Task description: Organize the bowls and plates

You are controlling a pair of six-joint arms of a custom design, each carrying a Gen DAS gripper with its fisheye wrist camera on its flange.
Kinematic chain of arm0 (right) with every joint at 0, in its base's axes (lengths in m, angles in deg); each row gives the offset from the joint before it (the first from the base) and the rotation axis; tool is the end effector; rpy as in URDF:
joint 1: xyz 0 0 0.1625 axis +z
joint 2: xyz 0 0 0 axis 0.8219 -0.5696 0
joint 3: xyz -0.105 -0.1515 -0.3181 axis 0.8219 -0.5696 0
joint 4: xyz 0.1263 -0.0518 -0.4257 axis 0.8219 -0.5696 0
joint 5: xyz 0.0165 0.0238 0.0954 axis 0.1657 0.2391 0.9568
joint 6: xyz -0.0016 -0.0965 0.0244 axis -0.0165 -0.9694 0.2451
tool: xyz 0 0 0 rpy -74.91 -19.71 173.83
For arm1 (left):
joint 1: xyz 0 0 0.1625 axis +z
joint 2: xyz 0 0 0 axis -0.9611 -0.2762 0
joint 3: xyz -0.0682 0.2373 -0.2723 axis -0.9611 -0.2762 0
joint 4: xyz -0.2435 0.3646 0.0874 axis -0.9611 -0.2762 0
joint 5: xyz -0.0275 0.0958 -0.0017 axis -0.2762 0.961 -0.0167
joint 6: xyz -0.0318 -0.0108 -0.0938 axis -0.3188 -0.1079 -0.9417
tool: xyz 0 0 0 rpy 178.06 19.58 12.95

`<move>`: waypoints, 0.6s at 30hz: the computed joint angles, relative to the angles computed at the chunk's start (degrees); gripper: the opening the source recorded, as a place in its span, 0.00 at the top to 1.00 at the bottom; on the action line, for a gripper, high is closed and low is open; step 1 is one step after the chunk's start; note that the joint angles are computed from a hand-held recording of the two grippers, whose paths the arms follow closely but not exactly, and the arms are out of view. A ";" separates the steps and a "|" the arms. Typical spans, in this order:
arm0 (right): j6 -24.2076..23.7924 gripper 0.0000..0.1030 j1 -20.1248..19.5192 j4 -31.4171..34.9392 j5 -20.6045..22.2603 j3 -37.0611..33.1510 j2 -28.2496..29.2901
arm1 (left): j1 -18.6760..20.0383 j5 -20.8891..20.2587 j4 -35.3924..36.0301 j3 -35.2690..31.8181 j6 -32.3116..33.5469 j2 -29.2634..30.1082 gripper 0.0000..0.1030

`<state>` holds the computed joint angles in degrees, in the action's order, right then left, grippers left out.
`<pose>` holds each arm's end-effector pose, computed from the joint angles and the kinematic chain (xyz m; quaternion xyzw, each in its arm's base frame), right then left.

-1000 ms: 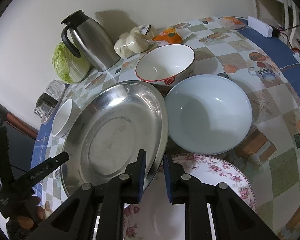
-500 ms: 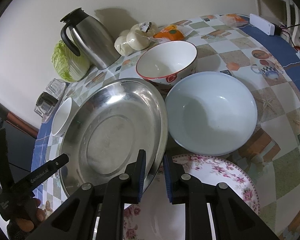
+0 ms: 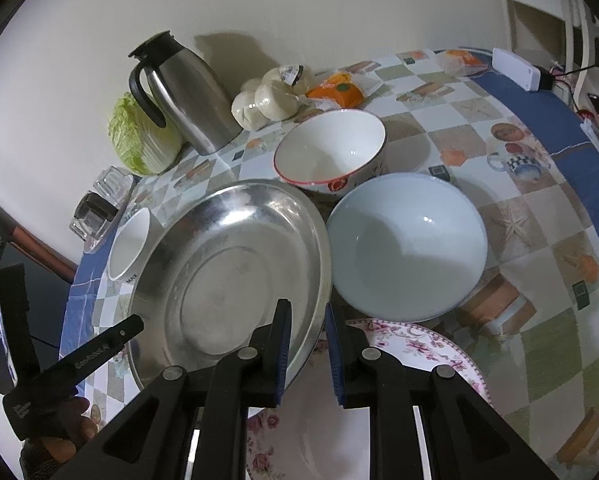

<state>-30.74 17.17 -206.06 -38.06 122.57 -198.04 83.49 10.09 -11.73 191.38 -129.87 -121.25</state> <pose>0.0379 -0.2908 0.2330 0.1919 -0.9491 0.1903 0.1617 -0.2708 -0.2307 0.0219 -0.2170 0.8211 -0.3311 0.4111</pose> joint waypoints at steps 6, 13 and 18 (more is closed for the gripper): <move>-0.25 0.63 1.02 -1.68 -0.82 0.32 -0.21 | -0.03 0.39 1.02 -0.93 0.82 0.68 0.40; -3.44 0.29 2.68 -3.49 -1.56 1.64 -0.62 | -0.21 1.14 0.97 -1.69 2.88 1.72 0.22; -4.43 0.15 2.40 -3.53 -0.78 2.06 -1.09 | -0.30 1.60 1.66 -2.24 3.48 2.42 0.16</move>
<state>-35.17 19.56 -209.60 -38.84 124.63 -199.14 83.19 11.68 -10.07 189.14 -126.39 -118.83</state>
